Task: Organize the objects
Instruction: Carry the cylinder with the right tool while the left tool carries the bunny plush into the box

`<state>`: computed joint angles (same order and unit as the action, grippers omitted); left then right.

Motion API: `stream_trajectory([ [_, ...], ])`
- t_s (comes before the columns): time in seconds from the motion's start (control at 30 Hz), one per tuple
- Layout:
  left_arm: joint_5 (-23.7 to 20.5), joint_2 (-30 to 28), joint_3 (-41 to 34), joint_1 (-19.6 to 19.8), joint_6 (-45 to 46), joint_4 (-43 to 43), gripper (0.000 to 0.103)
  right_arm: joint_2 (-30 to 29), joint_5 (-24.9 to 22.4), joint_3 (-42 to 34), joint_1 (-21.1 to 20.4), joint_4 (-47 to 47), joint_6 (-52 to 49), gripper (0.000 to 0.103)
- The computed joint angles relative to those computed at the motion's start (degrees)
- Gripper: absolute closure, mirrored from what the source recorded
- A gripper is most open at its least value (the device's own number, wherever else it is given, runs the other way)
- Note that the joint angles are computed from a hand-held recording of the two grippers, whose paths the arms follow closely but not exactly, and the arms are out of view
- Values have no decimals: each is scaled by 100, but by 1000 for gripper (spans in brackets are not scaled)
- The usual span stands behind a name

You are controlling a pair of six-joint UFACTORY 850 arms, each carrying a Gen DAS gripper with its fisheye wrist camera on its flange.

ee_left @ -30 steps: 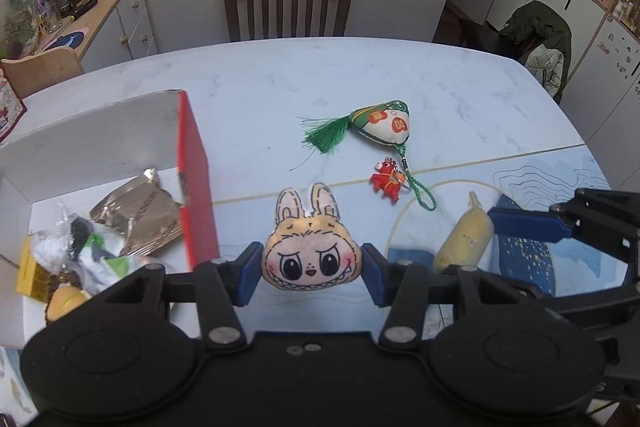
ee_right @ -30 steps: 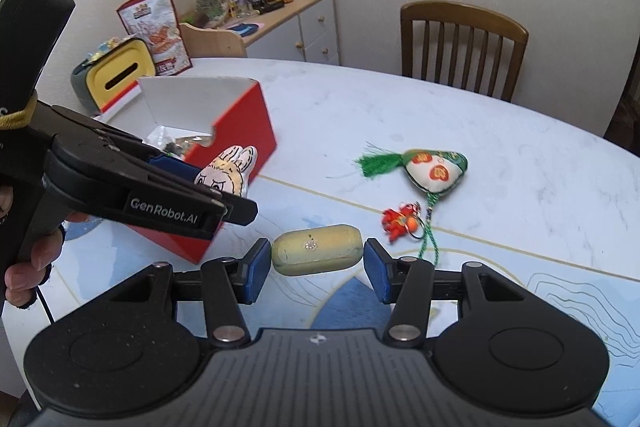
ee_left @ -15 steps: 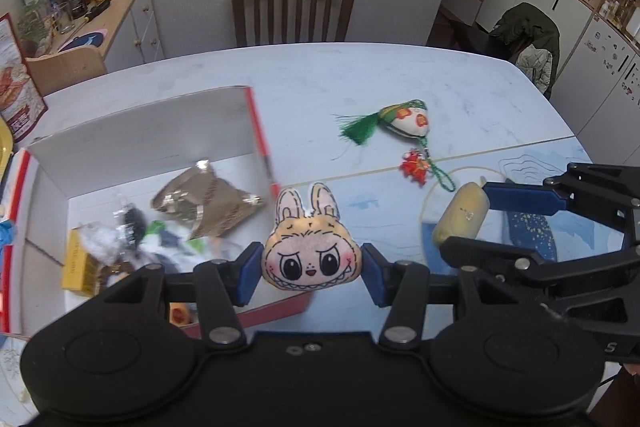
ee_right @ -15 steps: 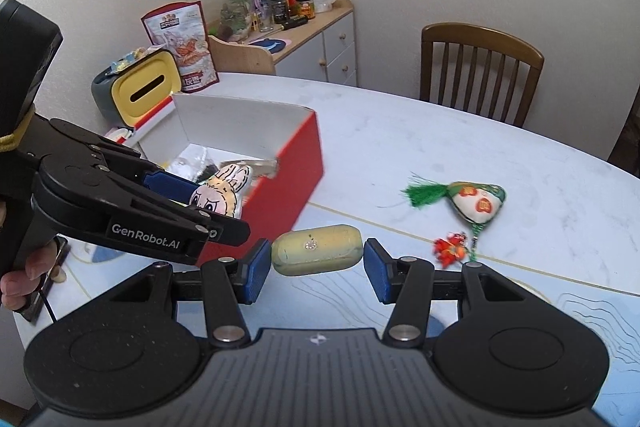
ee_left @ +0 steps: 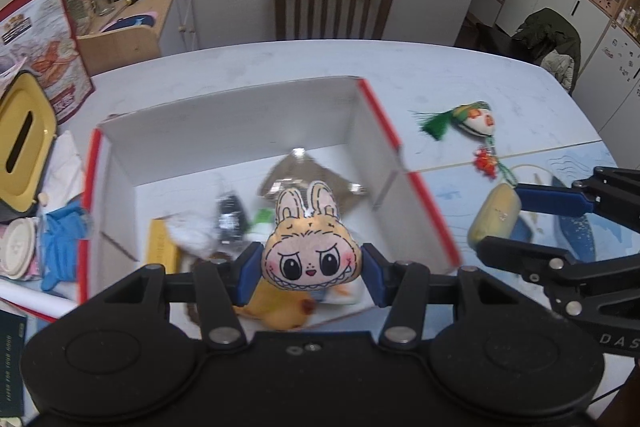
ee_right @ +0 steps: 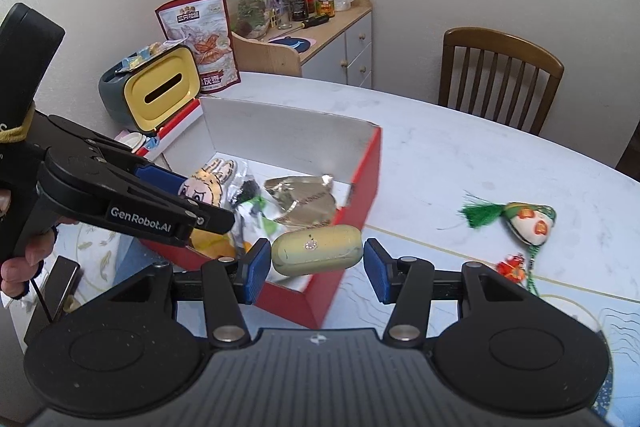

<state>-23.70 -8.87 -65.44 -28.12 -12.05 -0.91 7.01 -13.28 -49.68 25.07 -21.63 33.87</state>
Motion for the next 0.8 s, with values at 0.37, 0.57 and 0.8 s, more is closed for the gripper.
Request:
stream_trajectory([
  [0.37, -48, -251, -150, 625, 554, -102, 52, -752, -191, -623, 441, -1237, 1554, 52],
  [0.57, -47, -549, -380, 819, 723, -146, 52, -1192, -320, -990, 557, -1457, 1793, 52],
  [0.8, -75, -963, -749, 849, 858, -119, 52, -1670, -588, -1398, 587, -1621, 1974, 52],
])
